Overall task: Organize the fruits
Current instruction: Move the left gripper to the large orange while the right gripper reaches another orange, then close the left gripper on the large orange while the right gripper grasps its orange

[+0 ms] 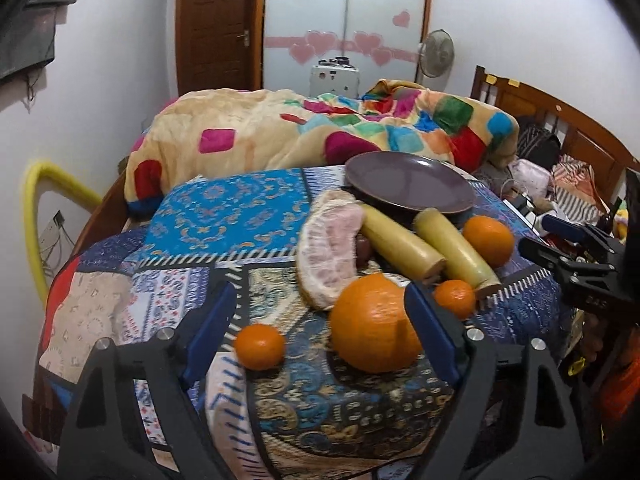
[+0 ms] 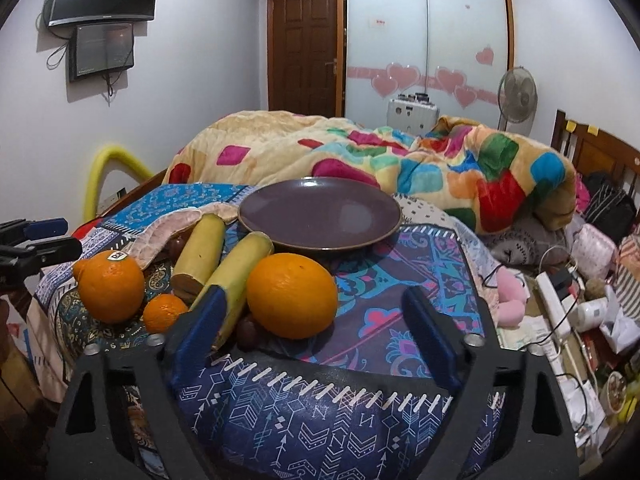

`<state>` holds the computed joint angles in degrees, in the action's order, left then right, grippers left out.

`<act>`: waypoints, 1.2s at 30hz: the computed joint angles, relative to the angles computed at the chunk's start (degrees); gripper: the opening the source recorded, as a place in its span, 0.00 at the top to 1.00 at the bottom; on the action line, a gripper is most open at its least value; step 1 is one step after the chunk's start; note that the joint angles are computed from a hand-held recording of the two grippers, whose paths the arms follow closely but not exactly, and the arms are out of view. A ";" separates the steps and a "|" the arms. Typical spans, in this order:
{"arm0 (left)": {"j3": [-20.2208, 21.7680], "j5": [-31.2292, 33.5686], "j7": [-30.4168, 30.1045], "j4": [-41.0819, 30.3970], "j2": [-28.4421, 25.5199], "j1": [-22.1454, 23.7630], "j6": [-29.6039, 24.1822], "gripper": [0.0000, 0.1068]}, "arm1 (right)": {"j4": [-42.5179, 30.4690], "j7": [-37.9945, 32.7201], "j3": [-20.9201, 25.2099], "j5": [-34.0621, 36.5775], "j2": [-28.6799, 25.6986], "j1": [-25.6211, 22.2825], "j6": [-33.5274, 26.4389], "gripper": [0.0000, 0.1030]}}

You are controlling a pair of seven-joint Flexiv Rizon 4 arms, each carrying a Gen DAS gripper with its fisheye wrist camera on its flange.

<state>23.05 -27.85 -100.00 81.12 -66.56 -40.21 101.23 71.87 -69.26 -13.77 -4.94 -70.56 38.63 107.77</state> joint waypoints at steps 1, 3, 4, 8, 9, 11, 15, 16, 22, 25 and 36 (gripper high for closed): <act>0.02 0.03 0.19 -0.81 -0.31 -0.06 -0.78 0.15 | -0.29 0.04 1.67 -0.90 0.12 -1.09 -0.52 0.22; -0.21 0.62 0.11 -2.42 -0.84 0.16 -2.66 0.14 | -0.66 -0.07 4.74 -2.98 0.24 -3.17 -1.08 0.22; -0.63 1.25 -0.02 -3.26 -1.05 0.50 -3.67 0.14 | -0.59 -0.08 5.19 -3.46 0.23 -3.50 -1.07 0.22; -0.27 3.94 -1.87 -5.96 -2.06 0.72 -6.79 0.14 | 0.20 -0.17 4.81 -3.82 0.51 -3.34 -0.56 0.22; 0.06 4.49 -2.47 -6.71 -2.41 0.69 -7.62 0.14 | 0.31 -0.31 5.26 -4.20 0.60 -3.67 -0.46 0.22; 0.95 5.48 -3.95 -8.12 -3.24 0.61 -8.93 0.14 | 0.24 -0.41 6.34 -5.00 0.79 -4.48 -0.68 0.22; 0.53 7.97 -5.95 -9.89 -3.94 1.68 -10.97 0.15 | -1.02 -0.48 8.47 -7.08 0.36 -6.11 -1.96 0.22; 0.33 8.63 -6.38 -10.39 -4.13 1.98 -11.34 0.16 | -1.75 -0.42 9.33 -7.85 -0.01 -6.71 -2.67 0.22; -0.28 12.32 -9.68 -13.07 -5.25 3.37 -12.65 0.25 | -5.94 -0.67 15.34 -12.96 -2.23 -10.52 -6.97 0.36; -2.26 14.45 -10.32 -14.25 -5.38 4.96 -12.96 0.32 | -8.78 -1.62 20.21 -15.58 -3.83 -13.15 -9.56 0.36; -3.84 20.08 -13.71 -15.69 -5.06 6.57 -13.96 0.36 | -18.04 -9.94 33.53 -15.16 -9.05 -17.67 -17.62 0.36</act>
